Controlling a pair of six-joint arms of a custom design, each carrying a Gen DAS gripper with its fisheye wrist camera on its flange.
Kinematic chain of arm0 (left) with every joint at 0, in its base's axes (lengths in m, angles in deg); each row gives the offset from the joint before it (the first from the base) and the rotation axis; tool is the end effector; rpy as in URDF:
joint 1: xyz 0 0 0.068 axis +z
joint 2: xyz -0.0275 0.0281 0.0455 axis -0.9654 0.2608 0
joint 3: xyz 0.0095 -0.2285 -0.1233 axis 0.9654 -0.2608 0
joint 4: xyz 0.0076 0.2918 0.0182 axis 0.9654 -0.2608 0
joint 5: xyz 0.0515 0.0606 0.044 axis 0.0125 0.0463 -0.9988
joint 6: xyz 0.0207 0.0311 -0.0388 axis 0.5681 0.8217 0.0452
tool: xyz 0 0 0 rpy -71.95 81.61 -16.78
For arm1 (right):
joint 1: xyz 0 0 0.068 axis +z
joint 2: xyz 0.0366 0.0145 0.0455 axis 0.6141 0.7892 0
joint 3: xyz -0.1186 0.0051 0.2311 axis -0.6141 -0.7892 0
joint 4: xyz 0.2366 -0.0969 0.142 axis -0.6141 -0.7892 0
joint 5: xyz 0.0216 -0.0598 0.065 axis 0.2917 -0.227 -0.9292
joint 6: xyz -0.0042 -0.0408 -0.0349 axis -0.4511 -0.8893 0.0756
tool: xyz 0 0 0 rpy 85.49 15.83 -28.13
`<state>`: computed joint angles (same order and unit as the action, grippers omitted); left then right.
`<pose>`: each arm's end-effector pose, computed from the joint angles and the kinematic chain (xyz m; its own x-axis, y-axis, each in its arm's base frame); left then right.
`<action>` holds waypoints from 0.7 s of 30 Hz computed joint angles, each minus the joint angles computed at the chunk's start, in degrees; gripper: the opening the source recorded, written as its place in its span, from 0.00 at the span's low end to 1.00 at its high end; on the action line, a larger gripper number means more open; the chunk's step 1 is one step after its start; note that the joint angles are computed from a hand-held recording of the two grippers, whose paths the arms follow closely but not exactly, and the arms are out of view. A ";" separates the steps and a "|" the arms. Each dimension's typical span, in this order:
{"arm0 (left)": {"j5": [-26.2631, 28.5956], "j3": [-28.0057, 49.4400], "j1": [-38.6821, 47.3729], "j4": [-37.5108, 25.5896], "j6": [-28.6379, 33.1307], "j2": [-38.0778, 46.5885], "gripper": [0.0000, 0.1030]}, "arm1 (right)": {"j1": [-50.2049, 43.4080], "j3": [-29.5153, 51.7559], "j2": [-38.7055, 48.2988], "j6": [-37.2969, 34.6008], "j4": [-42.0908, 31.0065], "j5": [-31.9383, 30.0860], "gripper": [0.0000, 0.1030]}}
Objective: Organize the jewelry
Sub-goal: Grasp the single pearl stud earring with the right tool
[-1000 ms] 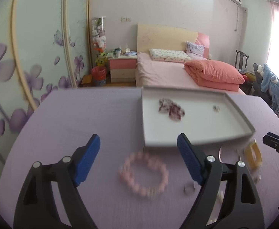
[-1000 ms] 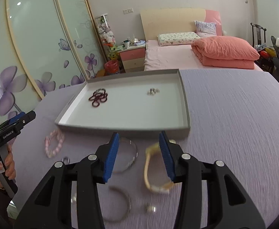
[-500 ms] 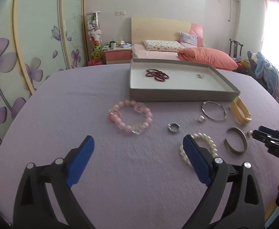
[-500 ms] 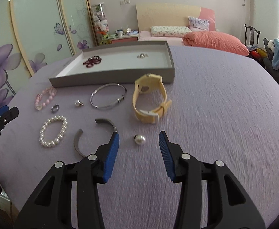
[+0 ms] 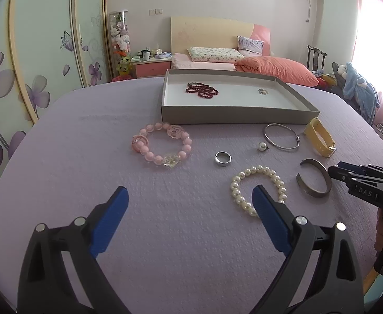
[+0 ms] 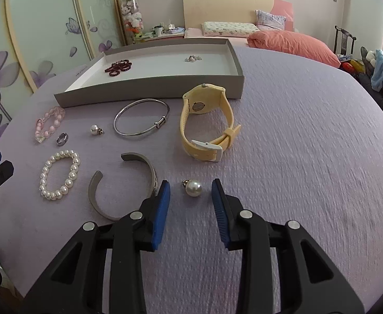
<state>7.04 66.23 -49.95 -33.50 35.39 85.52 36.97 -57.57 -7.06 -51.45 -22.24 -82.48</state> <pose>0.2078 0.0790 0.1637 -0.6741 0.1266 -0.7277 0.2055 0.9785 -0.0202 0.2306 -0.0010 0.1462 -0.7782 0.0368 -0.6269 -0.0120 0.9972 0.0735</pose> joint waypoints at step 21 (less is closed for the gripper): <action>-2.73 0.28 -4.53 0.00 -1.34 2.76 0.93 | -0.21 -0.45 -1.02 0.06 -0.63 -0.21 0.15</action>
<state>4.31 66.50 -54.48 -33.50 34.05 88.28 36.76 -58.01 -8.07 -51.39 -22.86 -82.69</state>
